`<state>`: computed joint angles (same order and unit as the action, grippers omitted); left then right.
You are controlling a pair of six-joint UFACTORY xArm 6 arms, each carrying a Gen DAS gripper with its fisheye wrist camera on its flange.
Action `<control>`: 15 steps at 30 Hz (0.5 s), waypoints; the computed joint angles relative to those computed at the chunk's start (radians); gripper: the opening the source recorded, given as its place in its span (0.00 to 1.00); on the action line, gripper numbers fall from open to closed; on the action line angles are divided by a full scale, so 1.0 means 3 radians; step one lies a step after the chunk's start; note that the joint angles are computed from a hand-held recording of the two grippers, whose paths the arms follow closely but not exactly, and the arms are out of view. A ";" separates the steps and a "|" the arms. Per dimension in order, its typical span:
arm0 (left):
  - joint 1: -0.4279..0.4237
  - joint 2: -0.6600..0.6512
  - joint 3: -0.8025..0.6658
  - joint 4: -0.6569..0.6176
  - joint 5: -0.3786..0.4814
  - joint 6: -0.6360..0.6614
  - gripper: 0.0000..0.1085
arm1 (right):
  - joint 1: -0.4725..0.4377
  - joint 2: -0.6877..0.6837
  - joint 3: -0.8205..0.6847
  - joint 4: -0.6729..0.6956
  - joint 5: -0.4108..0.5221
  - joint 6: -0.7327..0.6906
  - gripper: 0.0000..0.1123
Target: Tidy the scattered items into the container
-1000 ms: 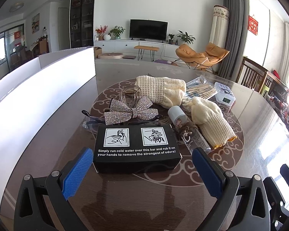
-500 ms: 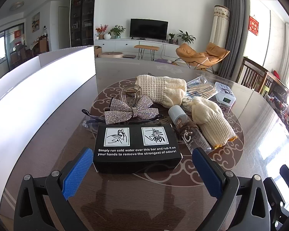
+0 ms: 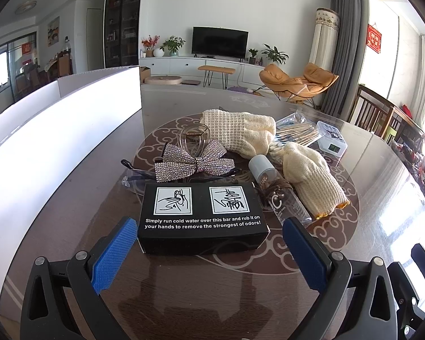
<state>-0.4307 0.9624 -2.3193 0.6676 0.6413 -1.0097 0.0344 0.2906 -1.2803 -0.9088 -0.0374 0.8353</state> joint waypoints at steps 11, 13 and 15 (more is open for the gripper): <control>0.0006 -0.0002 0.0016 0.0021 -0.0032 -0.0029 0.95 | -0.0002 -0.0001 0.0005 0.0015 -0.0004 -0.0014 0.60; 0.0009 -0.0004 0.0024 0.0018 -0.0042 -0.0035 0.95 | -0.0001 -0.0001 0.0009 0.0032 -0.0008 -0.0030 0.60; 0.0011 -0.0005 0.0031 0.0018 -0.0050 -0.0041 0.95 | 0.0003 -0.0004 0.0013 0.0033 -0.0008 -0.0029 0.60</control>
